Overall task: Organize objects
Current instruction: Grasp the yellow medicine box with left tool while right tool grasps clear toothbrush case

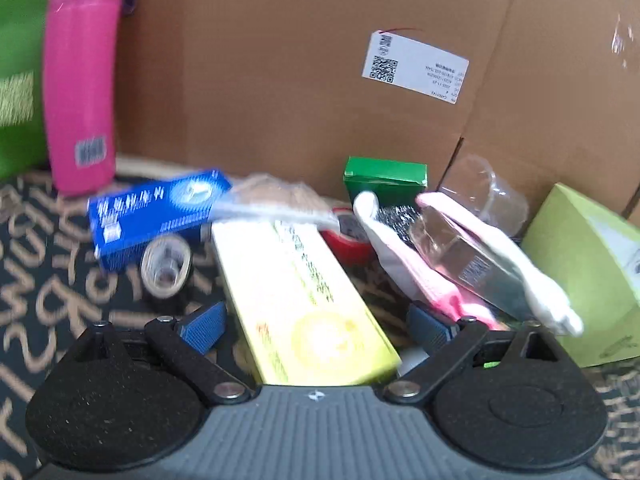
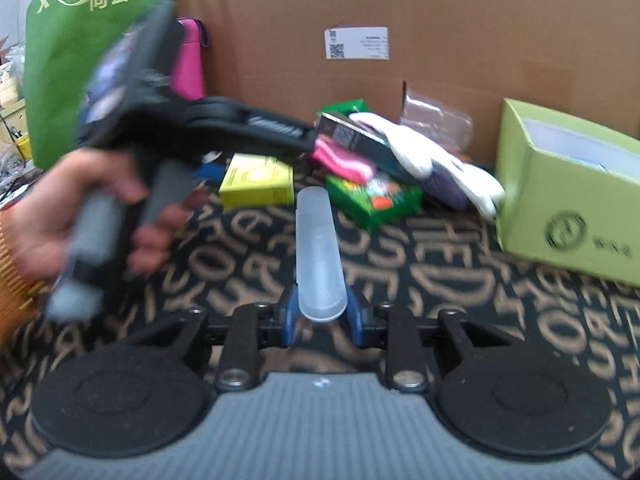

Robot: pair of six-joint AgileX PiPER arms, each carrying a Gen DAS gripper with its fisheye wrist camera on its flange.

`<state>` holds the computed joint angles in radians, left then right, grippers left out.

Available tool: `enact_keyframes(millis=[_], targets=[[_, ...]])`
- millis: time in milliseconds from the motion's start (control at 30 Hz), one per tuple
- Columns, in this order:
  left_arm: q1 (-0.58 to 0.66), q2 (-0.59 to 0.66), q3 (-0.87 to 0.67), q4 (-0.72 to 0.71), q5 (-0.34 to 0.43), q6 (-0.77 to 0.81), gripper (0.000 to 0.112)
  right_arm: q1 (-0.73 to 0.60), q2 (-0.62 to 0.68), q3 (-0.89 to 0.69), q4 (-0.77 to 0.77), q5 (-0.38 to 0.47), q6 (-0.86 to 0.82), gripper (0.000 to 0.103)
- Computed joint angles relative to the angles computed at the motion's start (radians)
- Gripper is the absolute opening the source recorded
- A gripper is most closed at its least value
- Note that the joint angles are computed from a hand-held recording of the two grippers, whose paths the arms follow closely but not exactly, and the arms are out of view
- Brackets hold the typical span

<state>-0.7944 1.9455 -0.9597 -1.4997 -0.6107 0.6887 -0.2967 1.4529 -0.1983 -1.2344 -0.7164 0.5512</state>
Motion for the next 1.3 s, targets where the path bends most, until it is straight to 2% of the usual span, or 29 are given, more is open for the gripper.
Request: enact_keyframes(millis=[33, 67, 100, 233, 300, 400, 433, 467, 500, 600, 700, 800, 867, 933, 1133, 1300], targets=[[0.002, 0.013, -0.018, -0.022, -0.004, 0.047, 0.098, -0.041, -0.024, 0.009, -0.057, -0.013, 0.033, 0.026], [-0.003, 0.015, -0.015, -0.021, -0.018, 0.059, 0.087, -0.077, -0.046, 0.016, -0.106, -0.028, 0.062, 0.026], [-0.012, 0.012, -0.003, -0.013, -0.035, 0.064, 0.083, -0.108, -0.063, 0.019, -0.150, -0.041, 0.089, 0.026], [-0.035, -0.085, 0.169, 0.179, 0.004, -0.102, 0.079, -0.177, -0.121, 0.010, -0.328, -0.070, 0.216, 0.026], [-0.089, -0.157, 0.285, 0.249, 0.002, -0.166, 0.079, -0.199, -0.147, 0.009, -0.413, -0.083, 0.258, 0.026], [-0.212, -0.270, 0.432, 0.231, -0.011, -0.203, 0.079, -0.209, -0.189, 0.015, -0.490, -0.093, 0.298, 0.027], [-0.262, -0.293, 0.459, 0.178, -0.029, -0.194, 0.079, -0.200, -0.201, 0.018, -0.487, -0.089, 0.293, 0.030], [-0.314, -0.307, 0.476, 0.119, -0.063, -0.191, 0.079, -0.179, -0.205, 0.026, -0.453, -0.074, 0.268, 0.037], [-0.357, -0.310, 0.484, 0.067, -0.104, -0.197, 0.083, -0.149, -0.211, 0.033, -0.403, -0.051, 0.239, 0.040], [-0.417, -0.275, 0.459, -0.035, -0.201, -0.174, 0.091, -0.020, -0.180, 0.024, -0.249, 0.028, 0.159, 0.042], [-0.354, -0.238, 0.394, -0.072, -0.171, -0.091, 0.091, 0.074, -0.115, -0.011, -0.174, 0.066, 0.129, 0.042], [-0.320, -0.226, 0.372, -0.068, -0.131, -0.072, 0.091, 0.149, -0.068, -0.036, -0.094, 0.104, 0.092, 0.042], [-0.330, -0.213, 0.370, -0.050, -0.138, -0.087, 0.091, 0.188, -0.042, -0.050, -0.047, 0.127, 0.074, 0.041], [-0.339, -0.219, 0.388, -0.014, -0.132, -0.129, 0.086, 0.212, -0.026, -0.060, -0.024, 0.139, 0.065, 0.041], [-0.354, -0.203, 0.379, -0.032, -0.155, -0.137, 0.087, 0.276, -0.014, -0.064, 0.056, 0.165, 0.015, 0.041], [-0.361, -0.191, 0.373, -0.021, -0.159, -0.132, 0.087, 0.268, 0.008, -0.076, 0.048, 0.156, 0.040, 0.041]])
